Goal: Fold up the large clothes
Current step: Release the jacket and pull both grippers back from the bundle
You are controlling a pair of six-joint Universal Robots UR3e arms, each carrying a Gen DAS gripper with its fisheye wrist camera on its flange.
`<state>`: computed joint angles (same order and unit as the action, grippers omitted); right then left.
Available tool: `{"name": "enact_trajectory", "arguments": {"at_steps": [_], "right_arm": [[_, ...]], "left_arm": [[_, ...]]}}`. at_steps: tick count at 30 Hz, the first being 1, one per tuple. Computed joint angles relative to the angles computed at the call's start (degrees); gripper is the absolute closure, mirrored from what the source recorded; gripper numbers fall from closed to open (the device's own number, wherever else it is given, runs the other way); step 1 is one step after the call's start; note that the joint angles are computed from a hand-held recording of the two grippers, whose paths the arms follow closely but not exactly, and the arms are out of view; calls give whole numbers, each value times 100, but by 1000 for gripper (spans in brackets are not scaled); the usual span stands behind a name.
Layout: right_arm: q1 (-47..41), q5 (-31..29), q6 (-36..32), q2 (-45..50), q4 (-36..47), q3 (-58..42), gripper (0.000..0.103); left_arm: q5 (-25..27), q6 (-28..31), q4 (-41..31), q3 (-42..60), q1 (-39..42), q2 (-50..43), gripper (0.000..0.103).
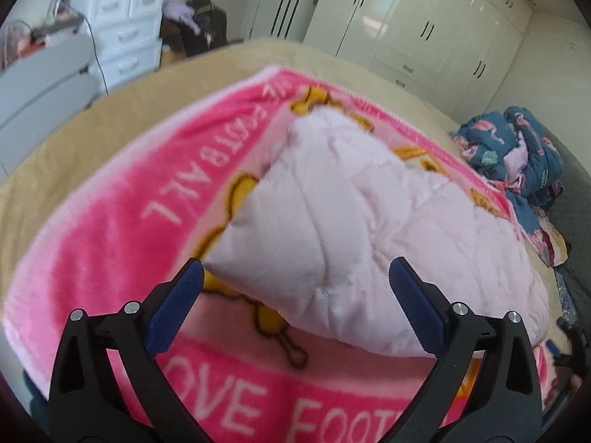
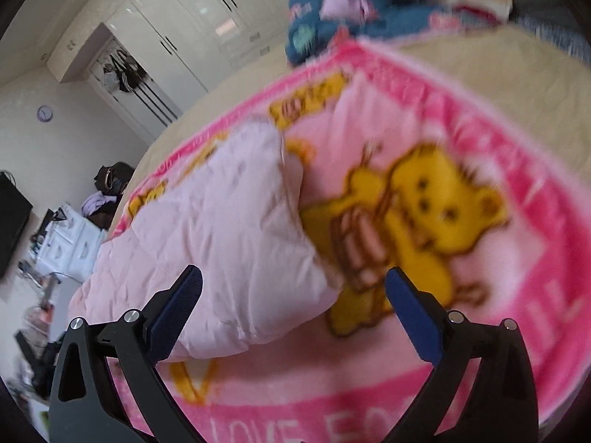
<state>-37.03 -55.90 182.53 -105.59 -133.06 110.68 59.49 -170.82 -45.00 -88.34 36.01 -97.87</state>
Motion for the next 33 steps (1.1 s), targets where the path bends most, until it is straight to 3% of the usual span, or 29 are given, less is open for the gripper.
{"name": "enact_trajectory", "arguments": {"at_steps": [6, 12, 17, 20, 29, 33], "right_arm": [[104, -65, -393, -799, -226, -2, 4], [514, 184, -611, -1264, -360, -10, 4], [1195, 103, -929, -1364, -282, -205, 4], [1693, -180, -912, -1450, -425, -150, 4], [2837, -1208, -630, -1698, -930, 691, 4], [3281, -1608, -571, -1701, -1299, 987, 4]], "left_arm": [[-415, 366, 444, -1050, 338, 1432, 9], [-853, 585, 48, -1628, 507, 2523, 9], [-675, 596, 183, -2235, 213, 3243, 9], [-726, 744, -118, -2421, 66, 3503, 9], [-12, 494, 320, -2988, -638, 3763, 9], [43, 560, 277, -3076, -668, 3851, 9]]}}
